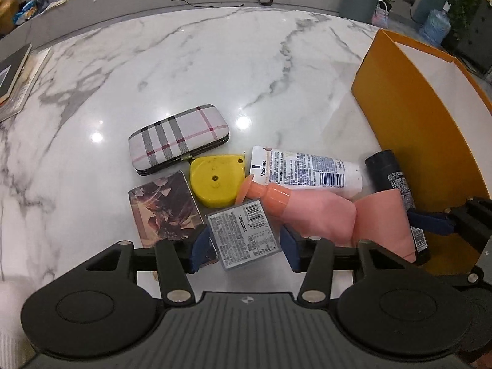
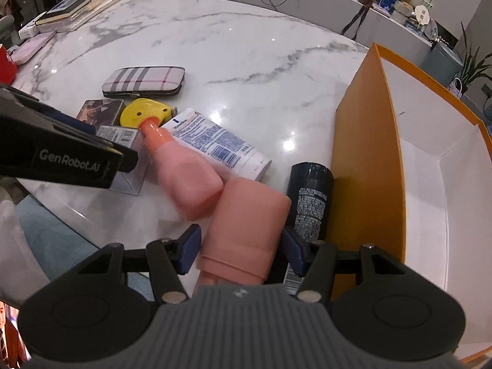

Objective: Organize rigid objects
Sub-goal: 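Move both grippers back to the pink cup and small white carton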

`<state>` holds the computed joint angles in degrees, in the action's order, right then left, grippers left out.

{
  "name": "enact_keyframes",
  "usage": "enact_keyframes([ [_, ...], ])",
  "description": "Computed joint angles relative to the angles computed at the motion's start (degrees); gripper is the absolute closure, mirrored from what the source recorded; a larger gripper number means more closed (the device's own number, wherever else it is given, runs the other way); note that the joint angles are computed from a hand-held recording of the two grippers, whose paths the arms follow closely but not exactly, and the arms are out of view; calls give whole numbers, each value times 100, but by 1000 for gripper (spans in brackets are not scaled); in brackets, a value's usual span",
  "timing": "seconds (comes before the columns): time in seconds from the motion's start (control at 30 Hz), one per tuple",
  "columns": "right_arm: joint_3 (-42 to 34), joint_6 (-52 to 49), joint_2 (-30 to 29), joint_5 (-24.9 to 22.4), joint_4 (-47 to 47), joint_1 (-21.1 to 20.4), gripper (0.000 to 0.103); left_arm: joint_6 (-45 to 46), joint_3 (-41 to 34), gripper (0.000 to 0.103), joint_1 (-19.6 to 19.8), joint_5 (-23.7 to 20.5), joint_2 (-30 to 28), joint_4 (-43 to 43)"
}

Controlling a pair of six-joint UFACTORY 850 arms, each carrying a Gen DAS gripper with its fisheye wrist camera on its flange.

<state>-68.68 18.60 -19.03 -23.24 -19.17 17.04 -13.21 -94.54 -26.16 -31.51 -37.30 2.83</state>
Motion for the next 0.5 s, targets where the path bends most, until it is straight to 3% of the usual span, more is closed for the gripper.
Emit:
enact_keyframes([
  [0.13,180,-576,148,138,674,-47,46,544,48,50,44,-193,74,-439],
  [0.2,304,-803,244,216,957,-47,46,975,66,58,81,-356,119,-841],
  [0.3,497,-688,371,391,861,4,45,1328,76,64,118,-589,157,-1155],
  [0.37,606,-499,436,514,716,36,45,1248,177,64,97,-464,221,-1027],
  [0.5,779,-355,534,660,754,36,41,1488,379,45,79,-37,325,-1118],
])
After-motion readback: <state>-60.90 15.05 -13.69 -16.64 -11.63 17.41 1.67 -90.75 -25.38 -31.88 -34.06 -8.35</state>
